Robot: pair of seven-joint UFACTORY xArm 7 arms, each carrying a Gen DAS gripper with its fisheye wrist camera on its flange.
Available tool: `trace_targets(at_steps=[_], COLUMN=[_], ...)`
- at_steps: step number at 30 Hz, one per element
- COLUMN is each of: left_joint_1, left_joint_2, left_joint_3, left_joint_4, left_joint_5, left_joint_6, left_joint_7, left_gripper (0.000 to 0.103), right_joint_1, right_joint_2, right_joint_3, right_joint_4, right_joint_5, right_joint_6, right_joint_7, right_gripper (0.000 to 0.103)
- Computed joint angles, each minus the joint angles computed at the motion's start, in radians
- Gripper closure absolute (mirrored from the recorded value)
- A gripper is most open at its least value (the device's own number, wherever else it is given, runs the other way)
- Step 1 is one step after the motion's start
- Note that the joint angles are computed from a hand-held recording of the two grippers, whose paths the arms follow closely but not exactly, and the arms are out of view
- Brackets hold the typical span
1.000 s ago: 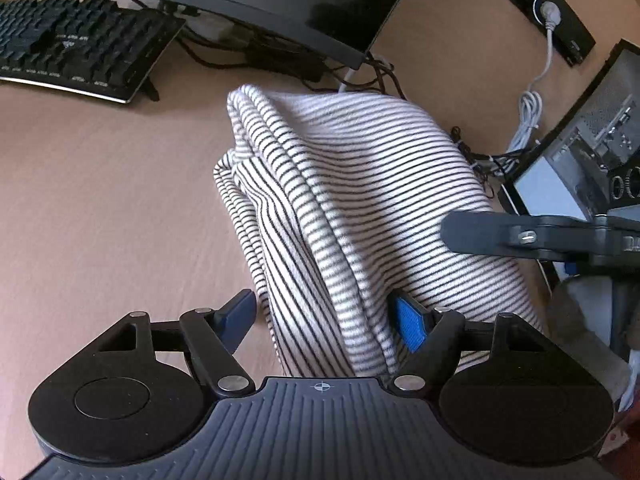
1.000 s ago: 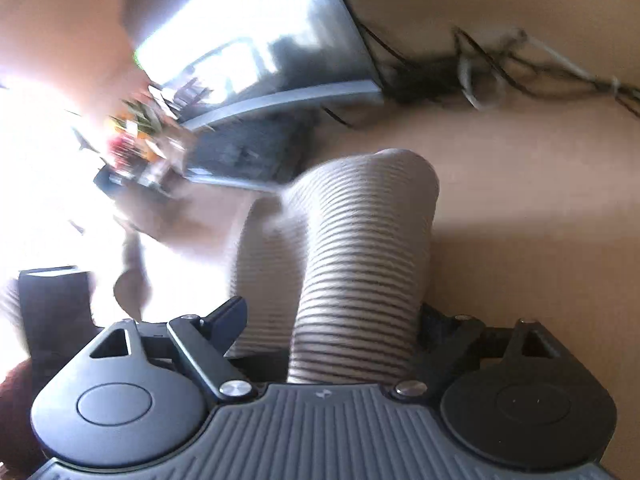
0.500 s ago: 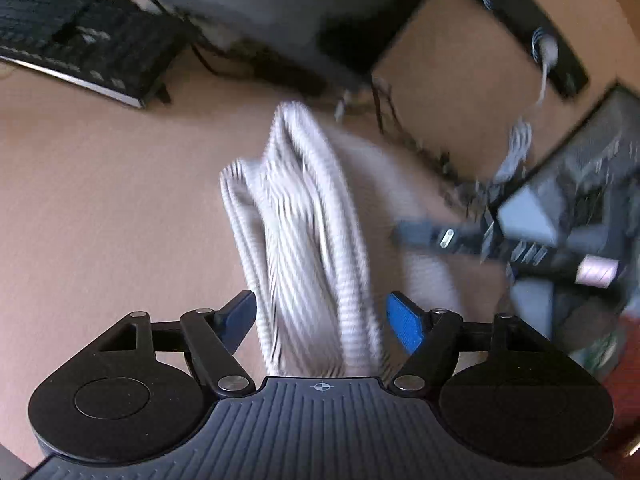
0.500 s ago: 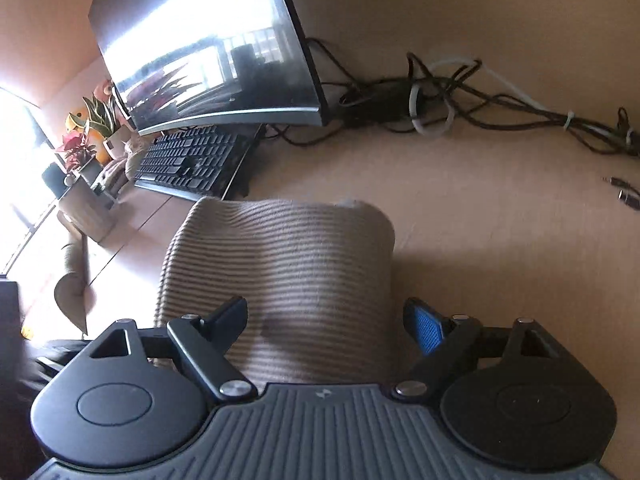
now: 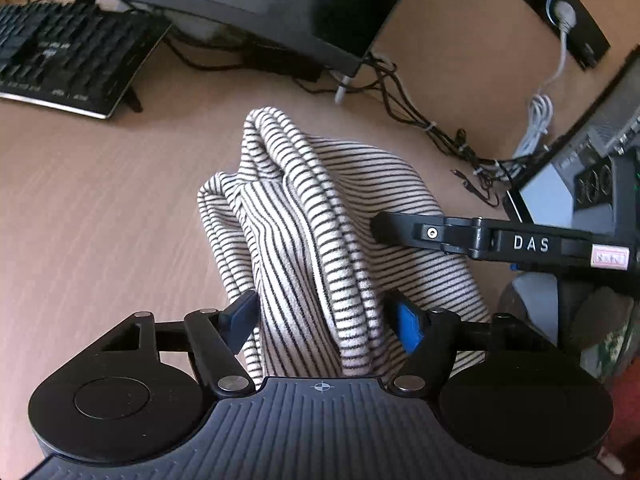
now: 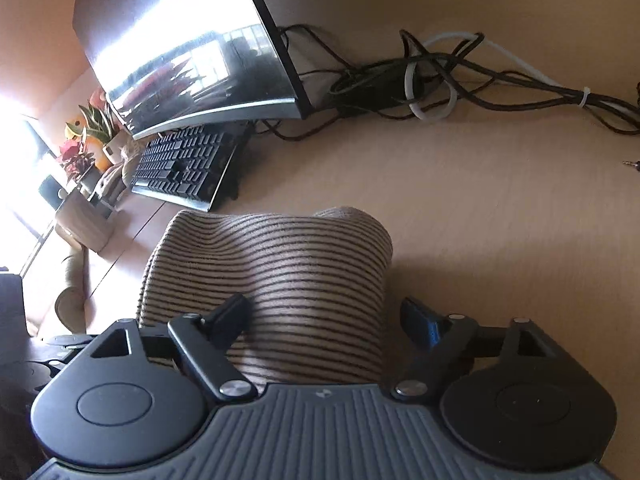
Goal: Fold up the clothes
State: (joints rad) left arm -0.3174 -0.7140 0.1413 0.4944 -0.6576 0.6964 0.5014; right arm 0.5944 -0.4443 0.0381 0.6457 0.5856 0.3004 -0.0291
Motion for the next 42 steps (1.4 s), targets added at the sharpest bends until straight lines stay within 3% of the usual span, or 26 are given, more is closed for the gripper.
trace_targets(at_steps=[2,7,8,10,11,14,18,20,21,25,29,34,37,42], left_joint_1=[-0.002,0.007,0.01,0.014,0.015,0.021,0.039,0.037,0.031,0.031,0.023,-0.008,-0.02,0.0], left_joint_2=[-0.001,-0.007,-0.008,-0.009,-0.011,-0.021,-0.032,-0.029,-0.024,-0.014,-0.016,-0.046,-0.054,-0.042], left_joint_3=[0.014,0.036,0.033,0.018,0.009,-0.004,-0.017,-0.018,-0.013,-0.048,-0.054,-0.026,-0.001,0.031], left_joint_4=[0.002,-0.002,-0.002,-0.004,-0.005,-0.011,-0.007,-0.002,0.0,-0.002,-0.01,-0.047,-0.053,-0.027], left_joint_5=[-0.001,-0.022,-0.024,-0.022,-0.019,-0.009,0.002,0.005,0.001,0.044,0.06,0.044,0.028,0.035], left_joint_6=[0.014,0.036,0.037,0.031,0.026,0.019,0.033,0.043,0.05,0.034,0.011,-0.033,-0.039,-0.034], left_joint_7=[0.017,0.046,0.049,0.051,0.049,0.03,-0.045,-0.075,-0.081,-0.09,-0.115,-0.093,-0.082,-0.066], left_gripper=[0.03,0.03,0.03,0.03,0.029,0.028,0.026,0.013,0.011,0.01,0.009,0.015,0.027,0.033], right_joint_1=[0.031,0.105,0.1,0.011,-0.015,0.025,0.0,0.012,0.012,0.036,0.022,0.038,0.051,0.031], right_joint_2=[-0.003,-0.05,-0.045,-0.019,-0.004,-0.029,-0.114,-0.149,-0.163,-0.185,-0.176,-0.11,-0.067,0.025], right_joint_3=[-0.017,-0.031,-0.031,0.019,0.027,-0.026,0.001,-0.014,-0.013,-0.036,-0.014,-0.021,-0.023,0.021], right_joint_4=[0.009,-0.004,-0.004,0.001,0.001,-0.017,-0.076,-0.103,-0.115,-0.136,-0.12,-0.075,-0.031,0.067], right_joint_5=[0.032,0.055,0.046,-0.024,-0.04,0.033,-0.014,-0.013,-0.015,0.003,-0.028,-0.027,-0.012,-0.023], right_joint_6=[-0.002,-0.088,-0.084,-0.034,-0.013,-0.004,0.014,0.037,0.046,0.077,0.079,0.089,0.107,0.101], right_joint_7=[-0.029,-0.093,-0.087,0.006,0.04,0.044,0.071,0.074,0.084,0.088,0.086,0.052,0.015,-0.025], right_gripper=[0.03,0.031,0.033,0.037,0.037,0.035,0.024,0.022,0.021,0.019,0.019,0.018,0.03,0.034])
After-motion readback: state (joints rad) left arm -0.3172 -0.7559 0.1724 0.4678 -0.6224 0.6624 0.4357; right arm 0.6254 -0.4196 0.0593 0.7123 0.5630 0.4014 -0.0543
